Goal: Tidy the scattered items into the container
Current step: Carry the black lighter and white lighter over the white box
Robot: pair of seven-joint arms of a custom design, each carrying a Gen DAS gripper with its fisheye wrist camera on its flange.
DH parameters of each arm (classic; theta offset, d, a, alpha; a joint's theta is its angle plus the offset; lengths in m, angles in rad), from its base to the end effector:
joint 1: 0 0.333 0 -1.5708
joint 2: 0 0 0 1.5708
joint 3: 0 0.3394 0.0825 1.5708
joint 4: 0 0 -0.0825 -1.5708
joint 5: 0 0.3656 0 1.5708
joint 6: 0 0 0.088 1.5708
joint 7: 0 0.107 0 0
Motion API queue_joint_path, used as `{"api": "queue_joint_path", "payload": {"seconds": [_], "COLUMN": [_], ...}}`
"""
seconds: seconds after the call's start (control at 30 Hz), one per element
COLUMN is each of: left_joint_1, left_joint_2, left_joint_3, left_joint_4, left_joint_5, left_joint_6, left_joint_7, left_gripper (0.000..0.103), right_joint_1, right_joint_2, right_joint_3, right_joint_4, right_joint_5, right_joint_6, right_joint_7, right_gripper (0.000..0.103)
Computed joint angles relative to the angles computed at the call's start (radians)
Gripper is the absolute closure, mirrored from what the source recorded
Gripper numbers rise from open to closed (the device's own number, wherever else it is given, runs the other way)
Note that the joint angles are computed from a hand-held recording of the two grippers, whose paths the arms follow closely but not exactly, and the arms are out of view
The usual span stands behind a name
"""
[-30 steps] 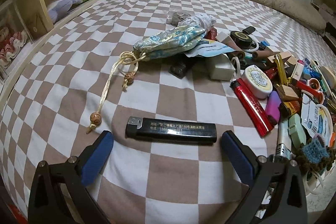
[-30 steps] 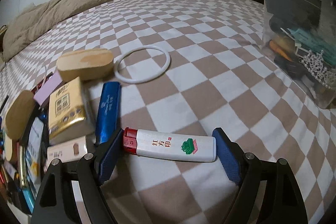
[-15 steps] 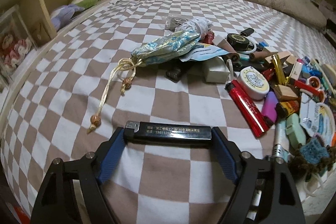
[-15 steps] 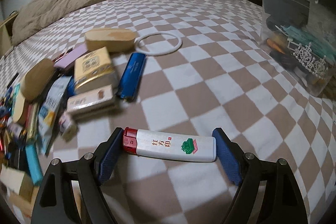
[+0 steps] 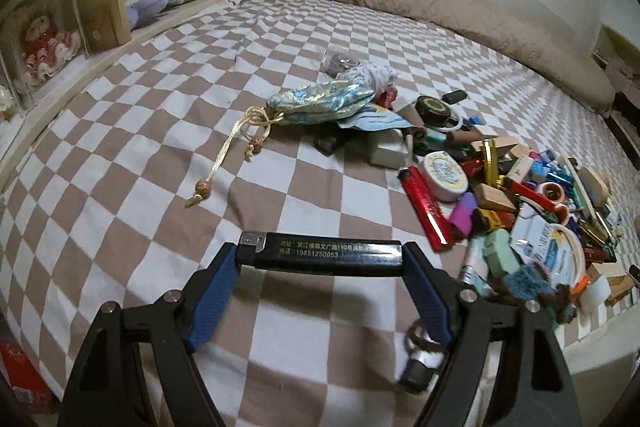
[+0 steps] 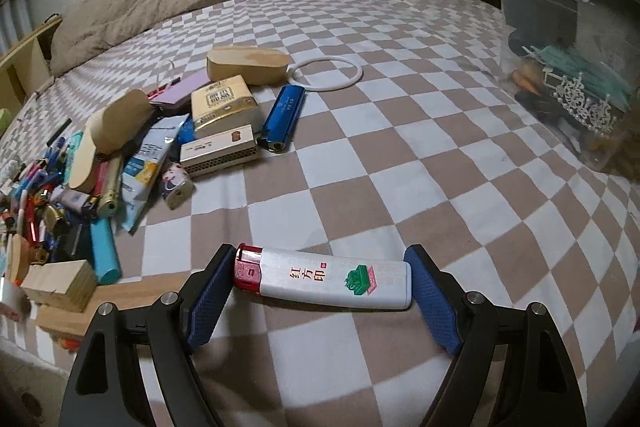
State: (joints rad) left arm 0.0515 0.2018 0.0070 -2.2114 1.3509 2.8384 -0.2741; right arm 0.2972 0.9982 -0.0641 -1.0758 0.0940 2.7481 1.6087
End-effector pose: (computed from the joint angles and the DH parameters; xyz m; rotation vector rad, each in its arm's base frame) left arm 0.5498 -0.0188 0.3427 -2.2473 1.0950 -0.5246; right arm 0.7985 0.2096 0.3157 -1.9428 1.6389 -0.5172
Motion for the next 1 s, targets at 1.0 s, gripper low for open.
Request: {"api": "queue_joint_path", "payload": {"seconds": [1.0], "left_joint_1": [-0.028], "left_joint_2": [-0.184], "left_joint_3": [-0.101], "left_joint_4": [-0.006], "left_joint_5": [0.176], "left_joint_6": [0.161], "left_joint_7": [-0.085], "left_gripper": [0.022], "right_joint_1": [-0.282], "right_joint_2": [-0.444], "right_joint_3": [0.623], "right_joint_4": [-0.563], "right_joint_5": [0.305], "right_joint_6": [0.187], "right_joint_7": [-0.687], "right_gripper": [0.019]}}
